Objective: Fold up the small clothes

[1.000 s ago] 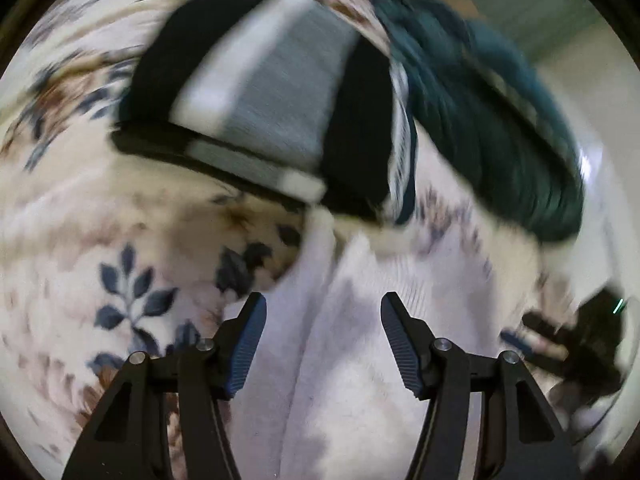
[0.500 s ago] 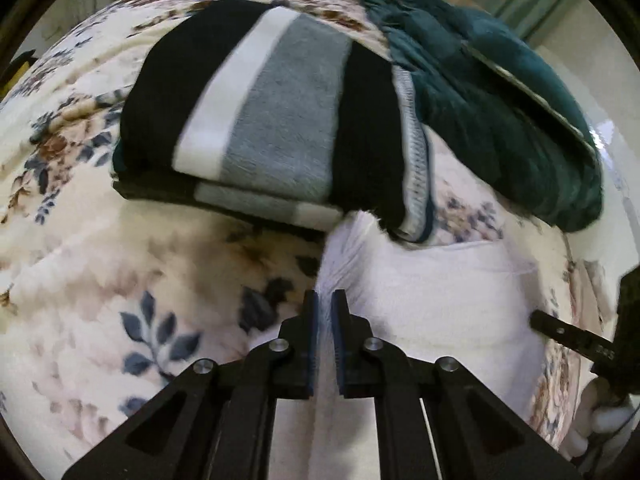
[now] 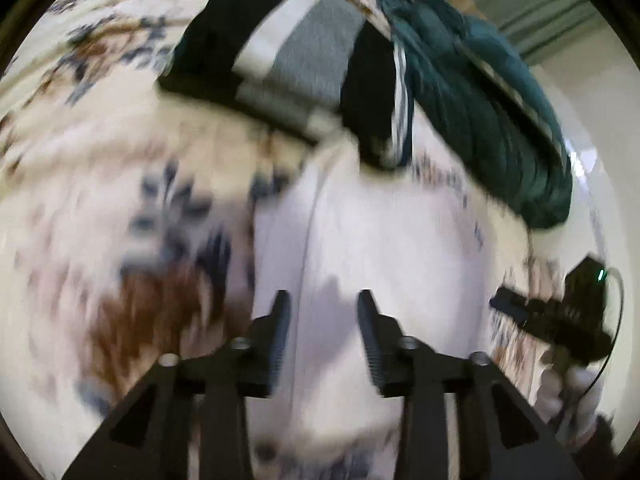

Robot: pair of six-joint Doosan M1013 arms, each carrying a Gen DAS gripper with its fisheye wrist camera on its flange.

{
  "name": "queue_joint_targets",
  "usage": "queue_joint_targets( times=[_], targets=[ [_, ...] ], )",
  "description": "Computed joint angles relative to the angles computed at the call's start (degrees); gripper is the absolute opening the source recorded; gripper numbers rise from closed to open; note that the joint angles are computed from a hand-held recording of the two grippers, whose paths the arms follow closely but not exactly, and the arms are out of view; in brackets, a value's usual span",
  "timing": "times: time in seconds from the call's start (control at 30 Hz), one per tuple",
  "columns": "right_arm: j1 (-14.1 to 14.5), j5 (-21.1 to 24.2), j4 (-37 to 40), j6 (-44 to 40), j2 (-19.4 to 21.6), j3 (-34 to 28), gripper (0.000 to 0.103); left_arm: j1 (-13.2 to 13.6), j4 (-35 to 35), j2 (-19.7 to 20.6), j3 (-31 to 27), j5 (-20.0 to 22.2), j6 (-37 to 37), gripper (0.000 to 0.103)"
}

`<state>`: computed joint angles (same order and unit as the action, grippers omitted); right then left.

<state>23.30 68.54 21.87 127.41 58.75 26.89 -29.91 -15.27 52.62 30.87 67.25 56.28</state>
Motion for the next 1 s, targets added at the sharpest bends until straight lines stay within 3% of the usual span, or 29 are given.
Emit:
queue_joint_targets(
  times=[0.07, 0.17, 0.23, 0.27, 0.3, 0.33, 0.43, 0.5, 0.53, 0.57, 0.6, 0.67, 0.73, 0.8, 0.9, 1.0],
  targets=[
    [0.58, -1.84, 1.32, -0.37, -3.01, 6.3, 0.042, -1.17, 0.09, -0.21, 1.52, 2.66, 0.33, 0.043],
    [1.44, -2.98, 3.01, -0.64, -5.3, 11.91, 0.042, -2.47, 0.87, 0.2, 3.22, 4.0, 0.05, 0.04],
    [1.71, -4.17, 5.18, -0.7, -5.81, 14.31, 0.042, -3.52, 4.9, -1.0, 6.35, -0.33, -1.46, 0.013],
    [1.99, -5.55, 5.16, -0.09, -6.29, 15.68, 0.042, -3.62, 5.07, -1.18, 6.76, -1.01, -2.06, 0.006],
    [2.16, -6.72, 4.8, 0.48, -6.59, 16.4, 0.029, -3.73, 5.62, -1.62, 7.3, -1.84, -2.95, 0.005],
    [2.35, -8.09, 4.56, 0.87, -7.07, 17.25, 0.008, -3.88, 6.85, -3.05, 8.9, -4.52, -4.21, 0.004],
    [3.05, -7.32, -1.52, 2.58, -7.47, 15.97, 0.006, -3.68, 9.88, -4.8, 9.69, -6.98, -4.81, 0.004],
    [3.13, -6.21, -3.57, 3.36, -7.31, 15.37, 0.006, -3.07, 10.83, -3.33, 8.32, -2.84, -3.34, 0.004],
    [2.92, -4.51, -2.1, 2.63, -6.5, 14.45, 0.006, -2.35, 8.14, -2.47, 8.19, -1.41, -4.39, 0.004],
    [2.74, -2.88, -0.52, 1.56, -5.72, 13.42, 0.006, -1.49, 2.95, -2.88, 9.73, -2.65, -3.7, 0.005],
    [2.65, -1.72, 0.96, 0.81, -4.97, 12.27, 0.007, -0.81, -1.78, -2.91, 10.28, -3.33, -2.79, 0.007],
    [2.66, -1.03, 1.02, 0.56, -4.83, 11.47, 0.011, -0.32, -3.04, -4.55, 12.26, -4.94, -1.68, 0.011],
    [2.46, -1.44, 1.62, -0.62, -5.37, 11.9, 0.031, -0.71, -1.05, -6.3, 14.2, -7.4, -1.6, 0.027],
    [2.36, -5.27, 2.13, -1.16, -7.39, 15.41, 0.041, -1.28, 1.69, -7.05, 15.66, -8.56, -2.78, 0.065],
    [2.28, -4.74, 3.09, -1.28, -7.05, 15.72, 0.046, -1.38, 1.22, -5.05, 13.91, -5.92, -3.36, 0.066],
    [2.27, -4.07, 5.38, -2.23, -6.16, 16.23, 0.046, -2.28, 3.66, -1.17, 8.61, -3.14, -1.19, 0.062]
  ],
)
